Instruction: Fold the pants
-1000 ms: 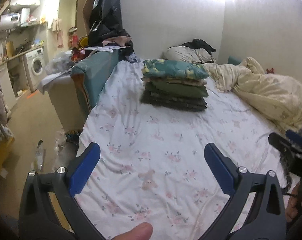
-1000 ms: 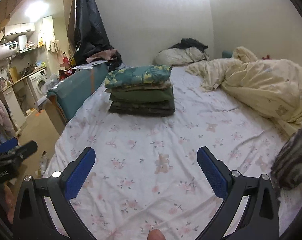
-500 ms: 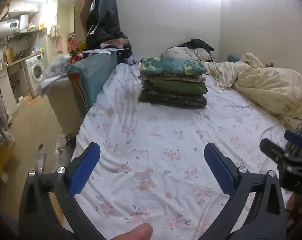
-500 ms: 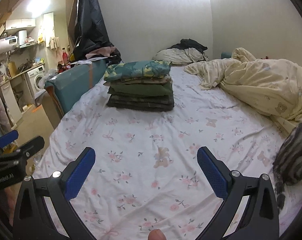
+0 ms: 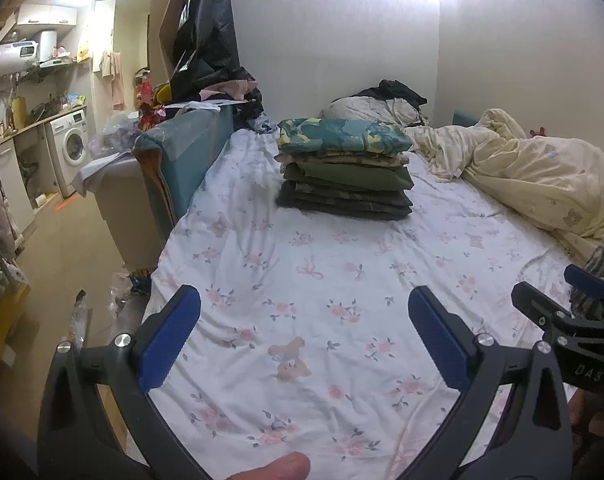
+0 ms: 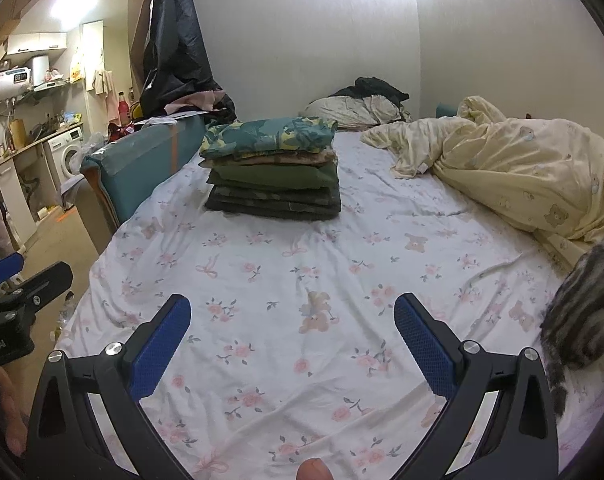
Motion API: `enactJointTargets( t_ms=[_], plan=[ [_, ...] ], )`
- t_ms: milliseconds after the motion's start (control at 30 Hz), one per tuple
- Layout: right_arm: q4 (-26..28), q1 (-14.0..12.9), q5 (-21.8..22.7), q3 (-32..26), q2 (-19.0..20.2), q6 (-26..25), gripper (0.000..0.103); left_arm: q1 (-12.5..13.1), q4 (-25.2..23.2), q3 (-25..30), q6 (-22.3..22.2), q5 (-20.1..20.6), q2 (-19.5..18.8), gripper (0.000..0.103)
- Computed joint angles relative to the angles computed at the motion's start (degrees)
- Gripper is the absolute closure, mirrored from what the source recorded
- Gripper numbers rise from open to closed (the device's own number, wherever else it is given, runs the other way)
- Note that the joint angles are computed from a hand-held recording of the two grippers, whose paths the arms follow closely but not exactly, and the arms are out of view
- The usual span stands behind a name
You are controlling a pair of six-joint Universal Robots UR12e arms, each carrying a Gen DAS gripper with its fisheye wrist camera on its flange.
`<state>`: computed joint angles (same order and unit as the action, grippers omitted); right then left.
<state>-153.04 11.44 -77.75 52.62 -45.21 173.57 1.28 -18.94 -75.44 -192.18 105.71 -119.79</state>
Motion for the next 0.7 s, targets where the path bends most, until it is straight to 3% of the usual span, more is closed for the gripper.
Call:
enactJointTargets(
  t_ms=[700],
  plan=[
    [-1.28, 0.17, -0.22, 0.87, -0.42, 0.01, 0.0, -0.43, 0.54, -0.02, 0.75, 0.96, -0.24, 0.001]
  ],
)
